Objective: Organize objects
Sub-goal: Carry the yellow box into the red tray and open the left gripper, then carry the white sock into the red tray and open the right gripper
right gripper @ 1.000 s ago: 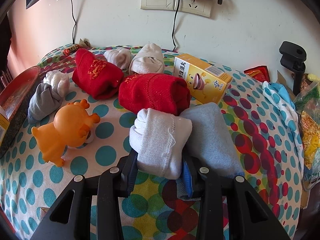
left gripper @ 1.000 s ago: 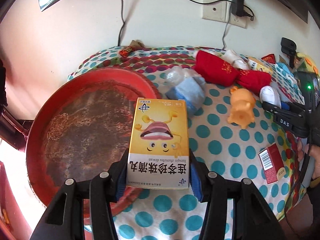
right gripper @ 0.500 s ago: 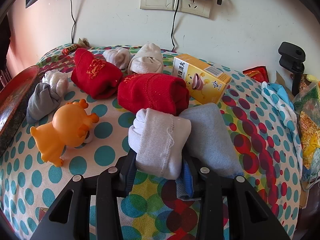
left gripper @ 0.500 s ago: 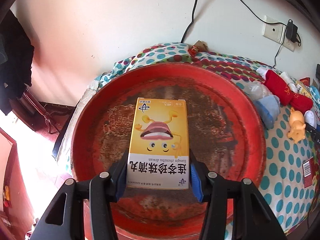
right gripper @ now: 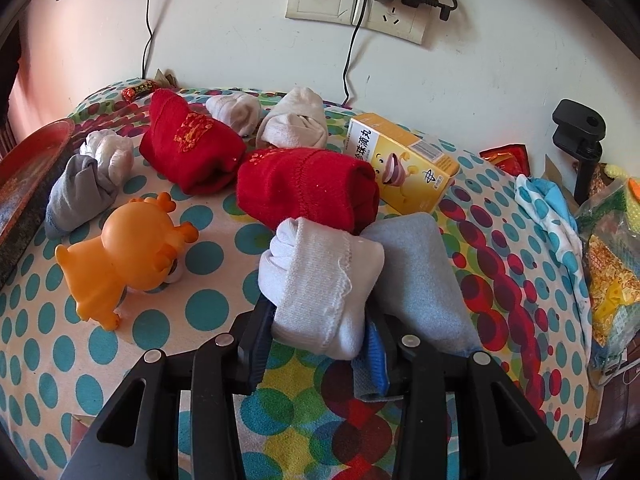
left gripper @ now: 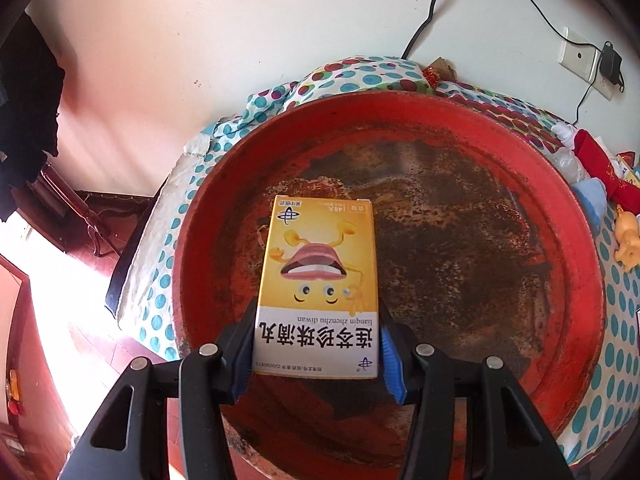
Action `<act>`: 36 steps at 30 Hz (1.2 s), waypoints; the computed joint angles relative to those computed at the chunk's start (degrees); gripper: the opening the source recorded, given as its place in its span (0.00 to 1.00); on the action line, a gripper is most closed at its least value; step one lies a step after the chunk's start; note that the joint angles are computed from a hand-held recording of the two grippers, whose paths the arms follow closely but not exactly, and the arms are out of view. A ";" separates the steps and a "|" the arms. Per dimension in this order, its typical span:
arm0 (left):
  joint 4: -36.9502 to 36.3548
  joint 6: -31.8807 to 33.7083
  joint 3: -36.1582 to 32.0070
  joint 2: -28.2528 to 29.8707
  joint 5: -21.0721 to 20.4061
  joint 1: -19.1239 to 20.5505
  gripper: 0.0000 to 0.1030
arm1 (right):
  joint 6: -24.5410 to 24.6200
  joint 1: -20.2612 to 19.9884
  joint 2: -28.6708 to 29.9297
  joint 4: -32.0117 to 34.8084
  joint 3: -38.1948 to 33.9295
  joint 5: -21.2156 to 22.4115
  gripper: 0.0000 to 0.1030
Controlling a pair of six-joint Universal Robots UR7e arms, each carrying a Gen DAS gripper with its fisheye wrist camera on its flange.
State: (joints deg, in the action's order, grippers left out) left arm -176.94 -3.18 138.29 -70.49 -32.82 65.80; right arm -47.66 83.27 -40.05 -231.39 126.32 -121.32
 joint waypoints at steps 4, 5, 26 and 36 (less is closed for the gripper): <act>0.00 1.34 -0.93 -0.24 -1.54 2.03 0.51 | -0.95 0.54 0.97 -1.36 -0.55 -1.23 0.37; -0.32 1.88 -1.00 -0.17 -1.83 2.29 0.52 | -1.36 0.73 1.29 -1.82 -0.72 -1.61 0.37; -4.86 5.26 4.15 -2.65 2.08 -4.50 0.60 | 0.75 4.30 3.35 -2.98 -1.75 -7.23 0.32; -1.99 3.78 5.14 -6.45 -0.60 -5.30 0.60 | 10.33 13.11 2.22 2.58 2.21 -3.41 0.32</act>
State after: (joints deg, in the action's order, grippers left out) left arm -178.93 0.61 143.43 -76.94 -33.42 60.50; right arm -37.33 96.38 -37.83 -228.81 128.53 -124.73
